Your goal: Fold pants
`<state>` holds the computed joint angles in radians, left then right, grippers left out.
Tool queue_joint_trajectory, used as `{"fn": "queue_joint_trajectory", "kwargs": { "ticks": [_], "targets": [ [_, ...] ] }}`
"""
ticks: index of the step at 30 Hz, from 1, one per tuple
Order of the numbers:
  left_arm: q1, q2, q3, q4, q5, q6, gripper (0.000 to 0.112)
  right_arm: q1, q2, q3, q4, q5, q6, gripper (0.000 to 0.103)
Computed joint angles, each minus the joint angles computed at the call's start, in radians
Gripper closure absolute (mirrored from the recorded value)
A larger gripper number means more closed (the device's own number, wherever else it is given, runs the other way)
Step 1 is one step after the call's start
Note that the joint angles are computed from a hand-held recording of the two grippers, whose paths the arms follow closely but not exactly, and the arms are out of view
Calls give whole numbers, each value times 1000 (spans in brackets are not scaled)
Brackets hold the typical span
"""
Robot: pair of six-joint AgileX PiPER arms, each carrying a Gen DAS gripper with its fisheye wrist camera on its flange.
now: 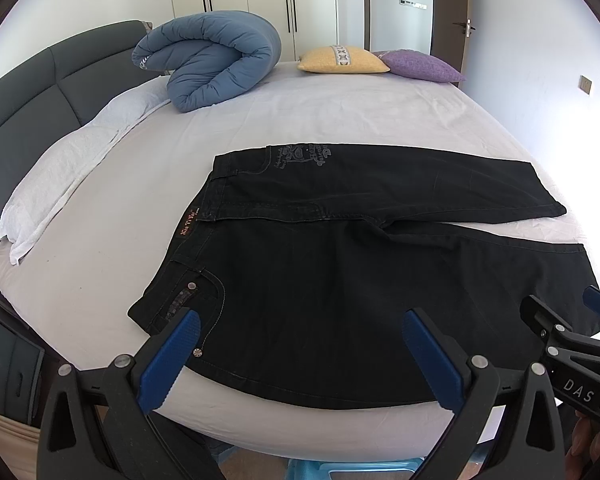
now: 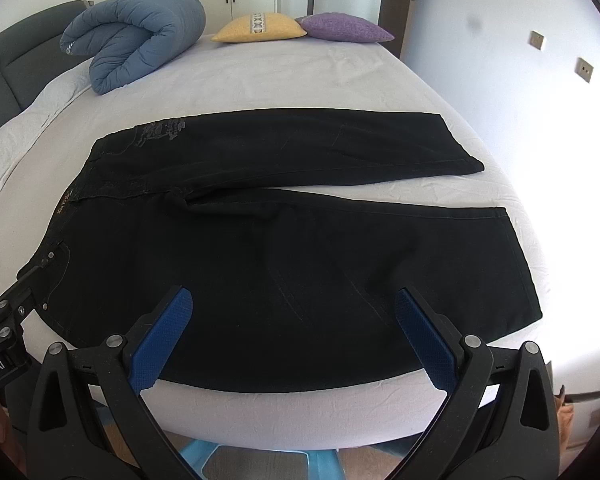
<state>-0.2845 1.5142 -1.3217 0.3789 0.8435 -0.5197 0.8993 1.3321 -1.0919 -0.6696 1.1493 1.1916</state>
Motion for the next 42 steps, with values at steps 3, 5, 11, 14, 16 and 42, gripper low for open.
{"fn": "queue_joint_trajectory", "kwargs": {
  "ticks": [3,5,11,14,16,42],
  "targets": [
    [0,1,-3,0,2,0,9,1,1,-1,-1,1,2,0],
    [0,2,-4,0,2,0,9,8,3,-1,-1,2,6,0],
    [1,2,-7,-3,4,4,9,20,12,-6,-4,6,17,0],
    [0,3,-7,-2,4,3,9,20,12,-6,-4,7,18,0],
    [1,-4,2,-2,1,2,9,20,13,-6,-4,6,17,0],
    [23,-22,51,45,-46,13,9,34,76,-49,12,-8,15,0]
  ]
}}
